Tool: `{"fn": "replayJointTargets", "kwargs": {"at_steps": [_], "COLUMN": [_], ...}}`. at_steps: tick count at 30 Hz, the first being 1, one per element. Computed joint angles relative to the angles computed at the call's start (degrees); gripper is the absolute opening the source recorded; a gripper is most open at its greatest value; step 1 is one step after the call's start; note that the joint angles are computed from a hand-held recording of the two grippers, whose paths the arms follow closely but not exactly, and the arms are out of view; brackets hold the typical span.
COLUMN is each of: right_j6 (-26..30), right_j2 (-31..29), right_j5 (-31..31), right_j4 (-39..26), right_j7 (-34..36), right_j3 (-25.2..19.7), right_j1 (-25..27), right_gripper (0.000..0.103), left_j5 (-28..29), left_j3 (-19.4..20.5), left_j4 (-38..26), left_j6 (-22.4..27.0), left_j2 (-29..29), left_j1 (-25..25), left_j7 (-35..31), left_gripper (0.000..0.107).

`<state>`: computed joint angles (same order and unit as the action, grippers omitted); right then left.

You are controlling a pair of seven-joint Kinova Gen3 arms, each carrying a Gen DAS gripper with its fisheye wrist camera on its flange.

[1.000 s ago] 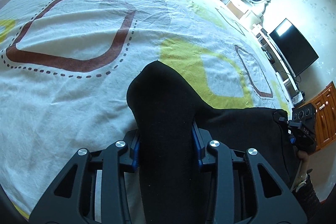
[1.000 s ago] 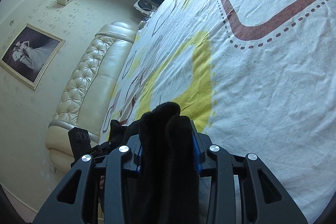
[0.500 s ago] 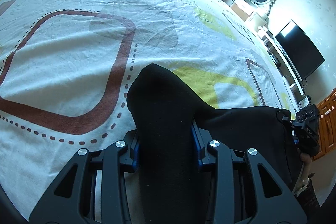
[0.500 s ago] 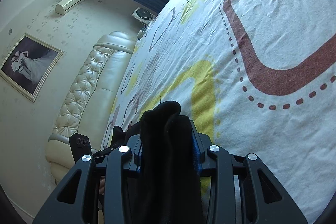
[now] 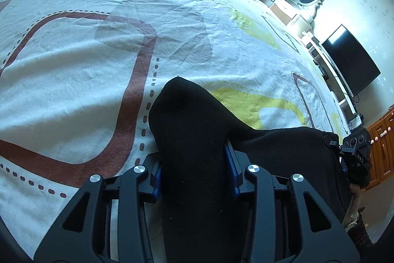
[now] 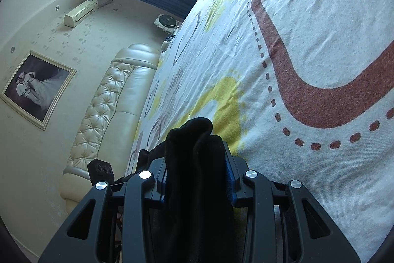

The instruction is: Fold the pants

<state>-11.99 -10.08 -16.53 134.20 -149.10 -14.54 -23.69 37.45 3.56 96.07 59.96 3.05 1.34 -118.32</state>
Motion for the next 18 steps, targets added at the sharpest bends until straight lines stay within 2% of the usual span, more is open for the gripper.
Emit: {"fn": "replayJointTargets", "kwargs": {"at_steps": [2, 5, 9, 12, 14, 16, 18], "right_j6": [-0.2, 0.0, 3.0, 8.5, 12.4, 13.6, 12.4], "right_j2": [0.1, 0.0, -2.2, -5.7, -8.1, -10.5, -12.1], "right_j5": [0.3, 0.8, 5.8, 5.5, 4.2, 2.6, 0.6], "right_j4": [0.0, -0.1, -0.1, -0.5, -0.5, 0.5, 2.2], "right_j7": [-0.3, -1.3, -7.1, -8.0, -8.2, -8.9, -10.1], "right_j3": [0.3, 1.1, 6.9, 6.7, 4.9, 2.2, 0.1], "right_j1": [-0.3, -1.1, -6.8, -7.3, -6.3, -5.2, -5.4], "right_gripper": [0.035, 0.036, 0.050, 0.061, 0.062, 0.064, 0.066], "left_j5": [0.1, 0.9, 8.3, 12.1, 12.9, 13.6, 14.6], "left_j3": [0.0, -0.2, -2.4, -4.6, -6.2, -8.2, -10.3], "left_j4": [-0.2, -0.3, 0.8, 4.2, 7.0, 10.3, 13.5], "left_j6": [0.3, 1.3, 8.1, 13.1, 15.7, 18.3, 21.4], "left_j2": [0.1, 0.4, 1.0, -0.7, -2.8, -5.0, -6.7], "left_j1": [0.0, -0.5, -4.7, -8.2, -10.1, -11.7, -13.3], "left_j7": [0.1, -0.7, -3.8, -6.0, -8.3, -10.6, -12.2], "left_gripper": [0.040, 0.048, 0.064, 0.066, 0.066, 0.066, 0.067]}}
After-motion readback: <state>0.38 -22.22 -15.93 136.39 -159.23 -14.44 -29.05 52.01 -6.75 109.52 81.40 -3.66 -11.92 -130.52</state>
